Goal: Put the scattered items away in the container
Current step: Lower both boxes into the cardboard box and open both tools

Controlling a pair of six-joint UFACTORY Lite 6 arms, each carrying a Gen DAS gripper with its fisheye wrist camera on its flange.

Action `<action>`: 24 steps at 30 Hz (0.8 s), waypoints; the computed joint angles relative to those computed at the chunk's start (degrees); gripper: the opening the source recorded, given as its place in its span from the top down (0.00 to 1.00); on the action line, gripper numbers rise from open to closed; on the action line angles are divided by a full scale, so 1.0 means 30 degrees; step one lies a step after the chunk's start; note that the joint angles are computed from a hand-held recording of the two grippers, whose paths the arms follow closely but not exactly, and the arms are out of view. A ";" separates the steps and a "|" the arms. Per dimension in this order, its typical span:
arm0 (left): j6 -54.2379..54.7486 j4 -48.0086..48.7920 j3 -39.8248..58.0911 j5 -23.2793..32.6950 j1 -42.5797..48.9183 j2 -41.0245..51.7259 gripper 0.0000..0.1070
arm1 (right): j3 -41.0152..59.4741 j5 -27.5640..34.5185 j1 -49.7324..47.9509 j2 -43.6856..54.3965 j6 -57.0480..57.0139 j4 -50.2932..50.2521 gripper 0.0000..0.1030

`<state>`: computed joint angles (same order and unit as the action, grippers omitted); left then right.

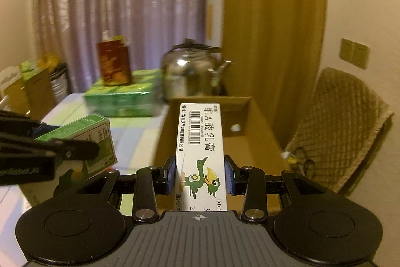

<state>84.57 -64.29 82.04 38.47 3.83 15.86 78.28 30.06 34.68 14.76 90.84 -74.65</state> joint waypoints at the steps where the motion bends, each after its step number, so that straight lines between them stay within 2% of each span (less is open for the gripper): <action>1: -0.0499 0.0123 0.0919 -0.0127 -0.0662 0.0647 0.76 | 0.0468 -0.0284 -0.0576 0.0335 -0.0610 0.0379 0.65; 4: -0.1956 0.0698 0.3579 -0.0579 -0.2374 0.2728 0.76 | 0.2117 -0.1148 -0.2050 0.1595 -0.2614 0.1891 0.65; 8: -0.3974 0.1907 0.7148 -0.1014 -0.4094 0.5688 0.76 | 0.2596 -0.2144 -0.3365 0.2311 -0.3955 0.2981 0.65; 14: -0.6362 0.3822 1.1543 -0.1139 -0.5186 0.9542 0.76 | 0.3669 -0.3474 -0.4714 0.4139 -0.6002 0.4958 0.65; 19: -0.8257 0.5361 1.4547 -0.0968 -0.5551 1.2193 0.76 | 0.5641 -0.3880 -0.5618 0.6089 -1.0557 0.9271 0.65; 24: -1.0088 0.6957 1.7528 -0.0459 -0.5828 1.4564 0.76 | 0.7747 -0.3335 -0.6118 0.7870 -1.5088 1.3257 0.65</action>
